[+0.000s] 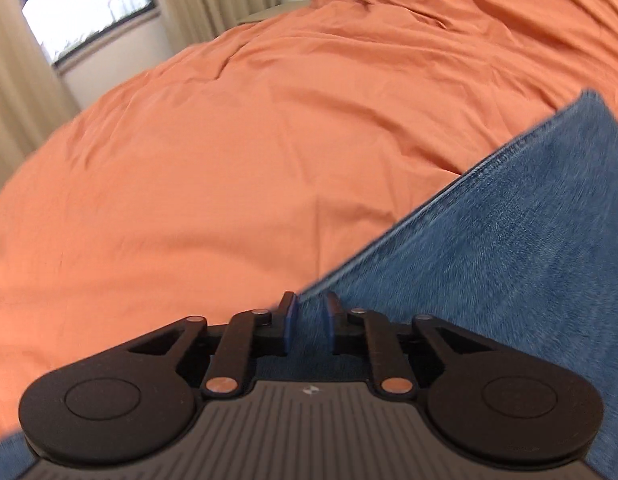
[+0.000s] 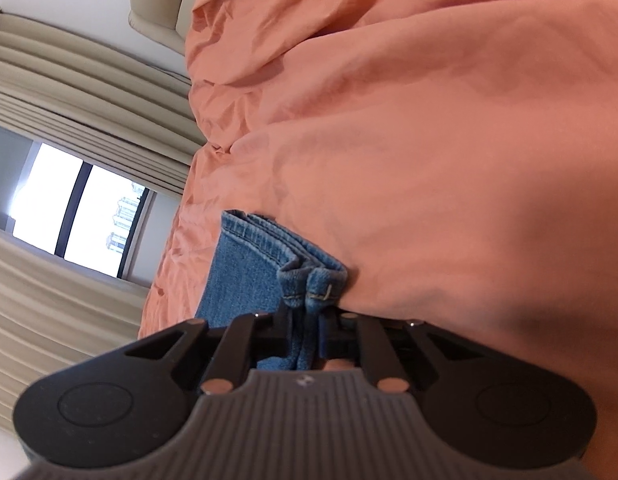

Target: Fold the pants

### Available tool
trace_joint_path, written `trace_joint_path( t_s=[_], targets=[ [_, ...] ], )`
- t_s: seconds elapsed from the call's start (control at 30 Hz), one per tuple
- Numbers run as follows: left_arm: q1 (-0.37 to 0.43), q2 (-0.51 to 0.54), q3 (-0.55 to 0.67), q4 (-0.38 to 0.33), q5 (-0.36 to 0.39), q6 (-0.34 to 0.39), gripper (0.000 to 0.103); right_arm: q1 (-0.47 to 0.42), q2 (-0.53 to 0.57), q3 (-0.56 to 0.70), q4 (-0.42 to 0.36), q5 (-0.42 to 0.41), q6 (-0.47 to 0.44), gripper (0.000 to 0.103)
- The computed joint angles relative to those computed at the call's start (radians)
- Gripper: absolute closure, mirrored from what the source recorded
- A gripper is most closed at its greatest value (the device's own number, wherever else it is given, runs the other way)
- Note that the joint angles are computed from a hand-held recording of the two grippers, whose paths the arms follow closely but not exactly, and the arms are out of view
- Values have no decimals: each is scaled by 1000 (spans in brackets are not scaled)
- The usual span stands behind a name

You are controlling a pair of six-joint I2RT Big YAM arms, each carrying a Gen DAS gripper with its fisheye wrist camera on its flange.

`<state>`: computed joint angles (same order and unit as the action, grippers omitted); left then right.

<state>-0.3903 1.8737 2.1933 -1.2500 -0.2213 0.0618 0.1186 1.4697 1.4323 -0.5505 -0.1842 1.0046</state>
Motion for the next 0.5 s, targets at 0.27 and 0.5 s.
trace_joint_path(
  t_s=[0.27, 0.5],
  targets=[
    [-32, -8, 16, 3, 4, 56, 95, 3, 10, 29, -46, 15, -24, 99],
    [-91, -124, -147, -13, 20, 57, 99, 8, 14, 70, -92, 33, -54, 99]
  ],
)
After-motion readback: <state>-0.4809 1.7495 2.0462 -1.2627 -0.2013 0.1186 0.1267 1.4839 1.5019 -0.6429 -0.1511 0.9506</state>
